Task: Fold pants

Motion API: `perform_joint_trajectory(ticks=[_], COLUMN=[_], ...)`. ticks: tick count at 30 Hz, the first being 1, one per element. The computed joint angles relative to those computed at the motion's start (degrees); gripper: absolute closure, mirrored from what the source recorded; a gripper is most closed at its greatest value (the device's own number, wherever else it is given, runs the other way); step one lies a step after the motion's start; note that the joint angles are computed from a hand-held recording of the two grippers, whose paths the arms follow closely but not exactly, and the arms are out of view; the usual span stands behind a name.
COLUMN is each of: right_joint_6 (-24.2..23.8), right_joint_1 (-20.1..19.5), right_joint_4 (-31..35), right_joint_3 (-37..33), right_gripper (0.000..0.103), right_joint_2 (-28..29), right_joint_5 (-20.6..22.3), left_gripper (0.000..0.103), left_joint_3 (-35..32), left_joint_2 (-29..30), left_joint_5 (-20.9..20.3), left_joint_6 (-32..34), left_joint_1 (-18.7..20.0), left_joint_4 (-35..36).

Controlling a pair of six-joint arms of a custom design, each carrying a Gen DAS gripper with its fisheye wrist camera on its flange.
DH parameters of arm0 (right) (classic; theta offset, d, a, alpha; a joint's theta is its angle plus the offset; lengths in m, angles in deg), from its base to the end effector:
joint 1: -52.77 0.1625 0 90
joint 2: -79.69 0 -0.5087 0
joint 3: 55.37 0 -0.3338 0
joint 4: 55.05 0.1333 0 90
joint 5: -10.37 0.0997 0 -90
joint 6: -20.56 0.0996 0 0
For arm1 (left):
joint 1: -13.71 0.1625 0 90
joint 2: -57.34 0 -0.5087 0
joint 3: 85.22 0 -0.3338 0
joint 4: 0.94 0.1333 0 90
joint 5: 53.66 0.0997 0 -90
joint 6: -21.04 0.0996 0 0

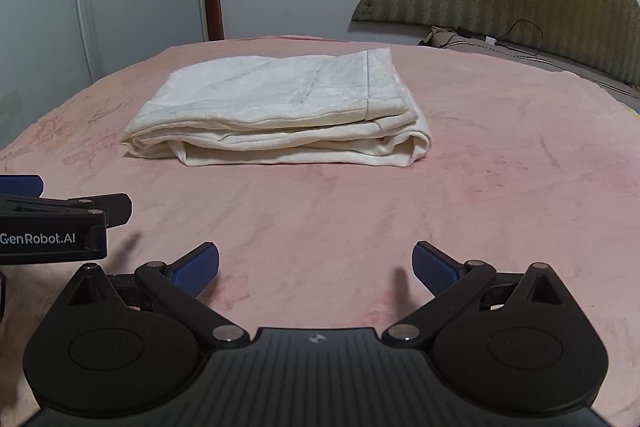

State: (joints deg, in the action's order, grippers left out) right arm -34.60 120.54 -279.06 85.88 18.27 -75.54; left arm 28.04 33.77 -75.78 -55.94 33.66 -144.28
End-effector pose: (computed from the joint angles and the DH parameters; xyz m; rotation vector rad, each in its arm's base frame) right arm -0.0369 -0.4615 0.3034 0.7254 -2.2990 1.0161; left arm -0.4176 -0.3916 -0.0572 0.3194 2.0183 -1.1017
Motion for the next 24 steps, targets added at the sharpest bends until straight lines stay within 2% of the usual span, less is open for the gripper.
perform_joint_trajectory(ticks=[5,20,24], right_joint_6=[-0.15,-0.29,-0.35], right_joint_1=[0.11,0.16,0.13], right_joint_4=[0.02,-0.21,0.3], right_joint_3=[0.28,0.69,0.65], right_gripper=[0.0,0.0,0.0], right_joint_2=[0.09,-0.02,-0.23], right_joint_5=[-0.14,0.21,0.27], left_gripper=[0.001,0.001,0.001], left_joint_3=[0.29,0.69,0.35], left_joint_2=[-0.58,-0.91,-0.93], left_joint_5=[-0.27,-0.33,0.24], left_joint_6=[-2.46,-3.72,-5.2], left_joint_1=[0.32,0.51,0.51], left_joint_4=[1.76,2.11,4.33])
